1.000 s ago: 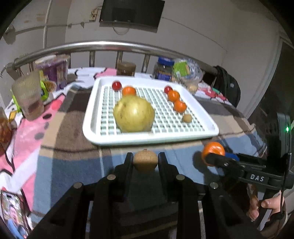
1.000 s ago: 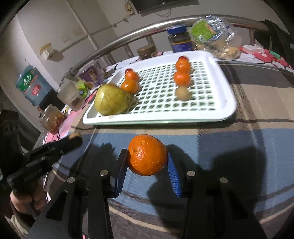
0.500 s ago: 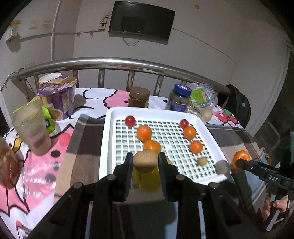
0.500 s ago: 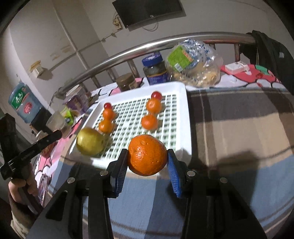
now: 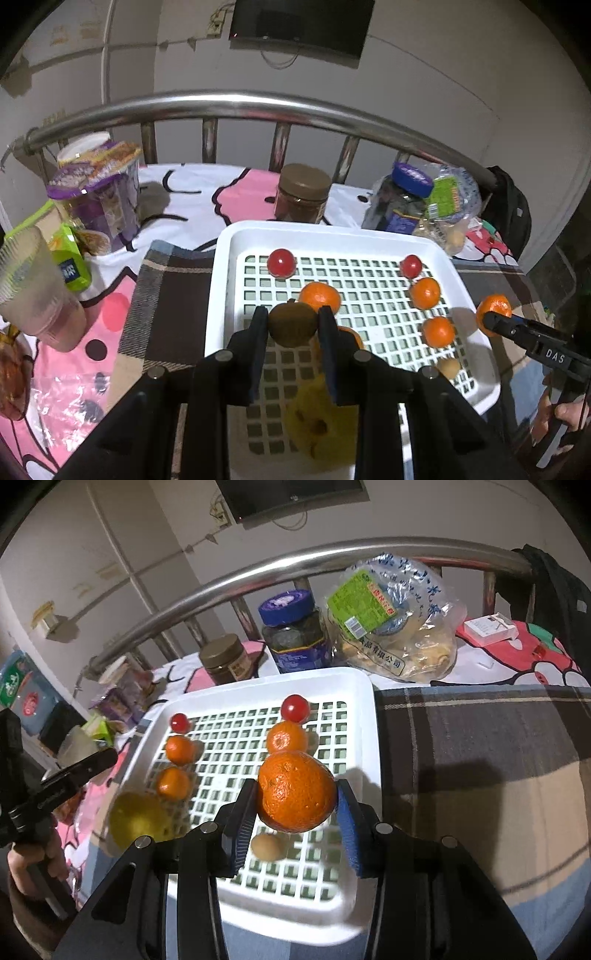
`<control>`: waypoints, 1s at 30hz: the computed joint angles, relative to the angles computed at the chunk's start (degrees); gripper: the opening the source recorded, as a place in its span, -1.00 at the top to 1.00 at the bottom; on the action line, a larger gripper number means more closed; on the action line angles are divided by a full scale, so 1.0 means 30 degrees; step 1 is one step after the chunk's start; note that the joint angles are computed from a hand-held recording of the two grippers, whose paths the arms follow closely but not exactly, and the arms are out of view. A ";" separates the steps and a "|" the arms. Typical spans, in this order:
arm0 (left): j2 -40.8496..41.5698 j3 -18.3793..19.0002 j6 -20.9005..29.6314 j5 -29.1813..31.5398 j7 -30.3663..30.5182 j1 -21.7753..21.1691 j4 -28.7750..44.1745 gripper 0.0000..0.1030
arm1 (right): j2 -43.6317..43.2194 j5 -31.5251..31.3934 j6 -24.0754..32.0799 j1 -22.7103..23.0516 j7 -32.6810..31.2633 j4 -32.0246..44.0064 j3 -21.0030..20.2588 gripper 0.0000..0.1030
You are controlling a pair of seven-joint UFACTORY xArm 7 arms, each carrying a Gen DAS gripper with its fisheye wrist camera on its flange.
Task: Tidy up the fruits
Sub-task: 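Carry the brown fruit and mandarin over the tray and open both grippers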
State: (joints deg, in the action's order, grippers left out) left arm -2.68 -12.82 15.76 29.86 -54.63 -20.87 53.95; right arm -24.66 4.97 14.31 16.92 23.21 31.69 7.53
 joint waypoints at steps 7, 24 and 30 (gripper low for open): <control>0.1543 0.0513 0.0273 -0.0911 0.0420 -0.0339 0.0695 0.43 | 0.2155 -0.2880 0.0430 -0.2006 0.1714 0.1323 0.1639 0.21; 0.1738 0.1061 -0.1013 -0.4880 0.2331 -0.0824 0.0224 -0.51 | 0.2228 -0.1707 -0.2581 -0.0358 0.1493 0.0525 -0.0317 -0.58; -0.1113 0.0386 -0.2879 -0.6297 0.3238 -0.0524 -0.1571 -0.81 | -0.1147 -0.0728 -0.3136 -0.0380 0.1679 -0.1026 0.0491 -0.70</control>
